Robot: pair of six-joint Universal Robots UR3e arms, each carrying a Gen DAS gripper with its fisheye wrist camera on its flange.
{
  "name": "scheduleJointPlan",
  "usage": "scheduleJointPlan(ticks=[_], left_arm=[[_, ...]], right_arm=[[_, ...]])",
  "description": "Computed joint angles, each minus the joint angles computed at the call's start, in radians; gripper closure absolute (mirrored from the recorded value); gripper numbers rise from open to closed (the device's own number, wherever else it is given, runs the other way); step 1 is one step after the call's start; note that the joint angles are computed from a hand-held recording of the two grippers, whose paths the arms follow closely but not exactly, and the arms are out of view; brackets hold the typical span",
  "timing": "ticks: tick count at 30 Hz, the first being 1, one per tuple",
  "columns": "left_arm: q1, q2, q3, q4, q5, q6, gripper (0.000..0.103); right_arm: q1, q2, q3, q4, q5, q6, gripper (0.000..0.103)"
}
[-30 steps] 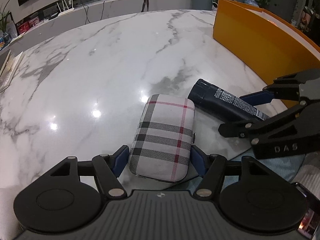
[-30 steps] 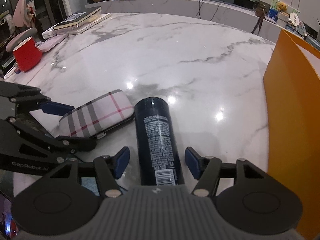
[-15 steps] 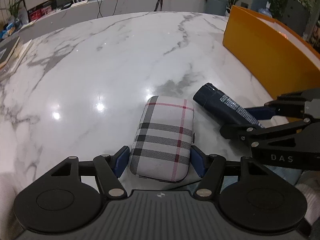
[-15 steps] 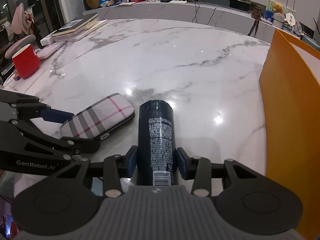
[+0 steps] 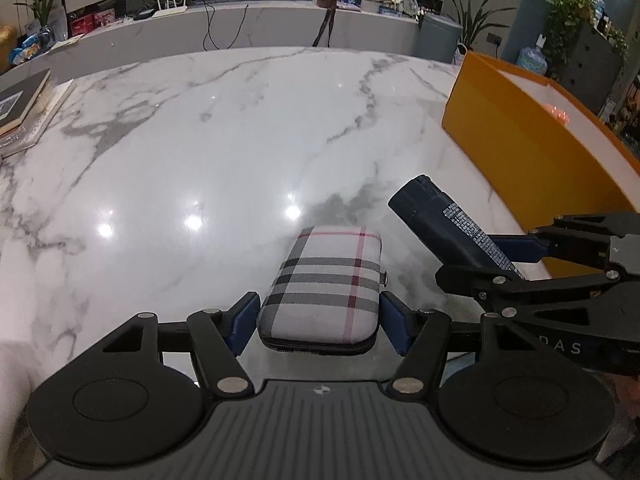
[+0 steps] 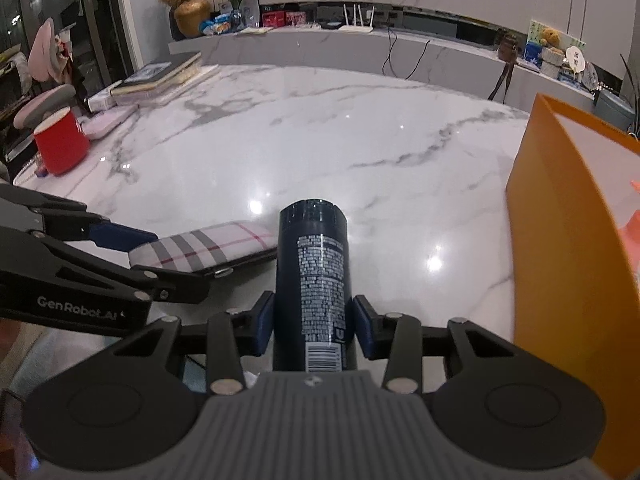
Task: Organize rigid objects
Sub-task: 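Lift the plaid pouch with the left gripper while the right holds the can, then carry the black can over the orange box and lower it in with the right gripper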
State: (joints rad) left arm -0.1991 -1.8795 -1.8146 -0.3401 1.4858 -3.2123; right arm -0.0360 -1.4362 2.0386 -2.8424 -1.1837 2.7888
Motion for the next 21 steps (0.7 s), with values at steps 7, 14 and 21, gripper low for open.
scheduleJointPlan(ticks=[7,14,21], left_arm=[[-0.028,0.017,0.065,-0.03,0.012,-0.021,0.029],[-0.086,-0.012,0.203,-0.091,0.036,-0.044,0.031],[-0.15,-0.082,0.406,-0.178,0.054,-0.057,0.052]], right_arm=[[-0.036,-0.077,-0.014,0.039,0.014,0.016,0.062],[-0.109,-0.189,-0.02,0.108,0.045,0.019,0.062],[-0.242,-0.279,-0.026,0.212,0.132,-0.016,0.062]])
